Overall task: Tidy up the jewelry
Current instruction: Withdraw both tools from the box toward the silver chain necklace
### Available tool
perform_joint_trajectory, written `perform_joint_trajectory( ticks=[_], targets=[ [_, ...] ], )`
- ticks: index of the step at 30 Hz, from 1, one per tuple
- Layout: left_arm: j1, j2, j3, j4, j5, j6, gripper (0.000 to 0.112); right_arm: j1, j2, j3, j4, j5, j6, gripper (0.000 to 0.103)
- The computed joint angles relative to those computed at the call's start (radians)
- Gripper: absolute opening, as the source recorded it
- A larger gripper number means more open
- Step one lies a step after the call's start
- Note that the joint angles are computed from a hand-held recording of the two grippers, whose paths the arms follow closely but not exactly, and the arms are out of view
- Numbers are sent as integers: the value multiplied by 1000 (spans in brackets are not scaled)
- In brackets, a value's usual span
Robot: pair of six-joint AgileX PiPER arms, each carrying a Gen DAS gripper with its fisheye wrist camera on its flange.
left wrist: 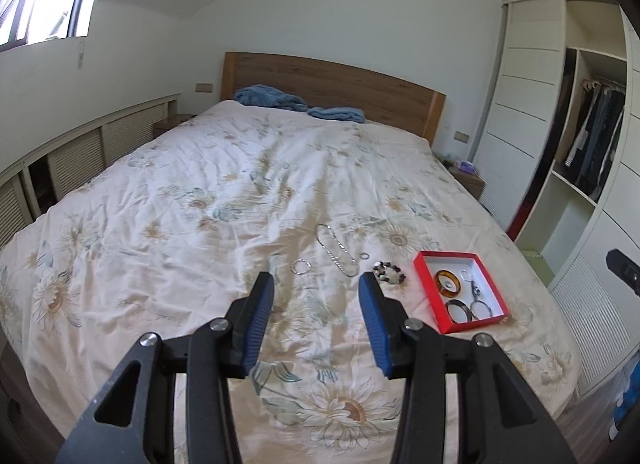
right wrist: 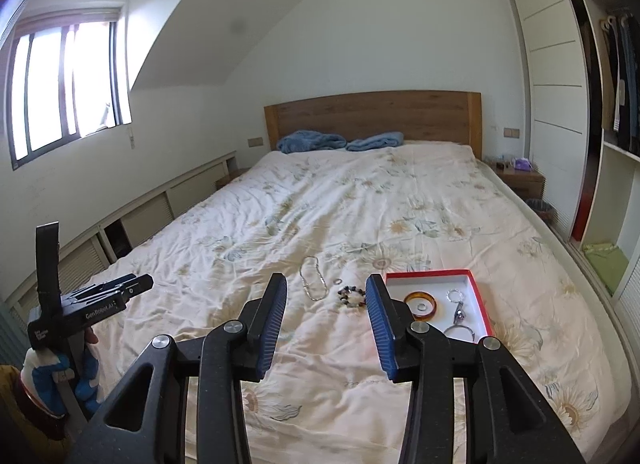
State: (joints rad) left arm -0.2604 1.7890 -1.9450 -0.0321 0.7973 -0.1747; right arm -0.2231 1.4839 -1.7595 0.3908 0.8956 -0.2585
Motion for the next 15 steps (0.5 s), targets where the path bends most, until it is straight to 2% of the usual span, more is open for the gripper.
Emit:
perform_joint_trajectory(
  ticks=[7, 15],
  targets=[
    [7, 16, -13, 11, 10, -27, 43, 5, 14, 0, 4, -2, -5, 41],
    [1, 160, -154, 33, 76, -27, 43, 2, 139, -67, 1, 19, 1, 41]
  ],
)
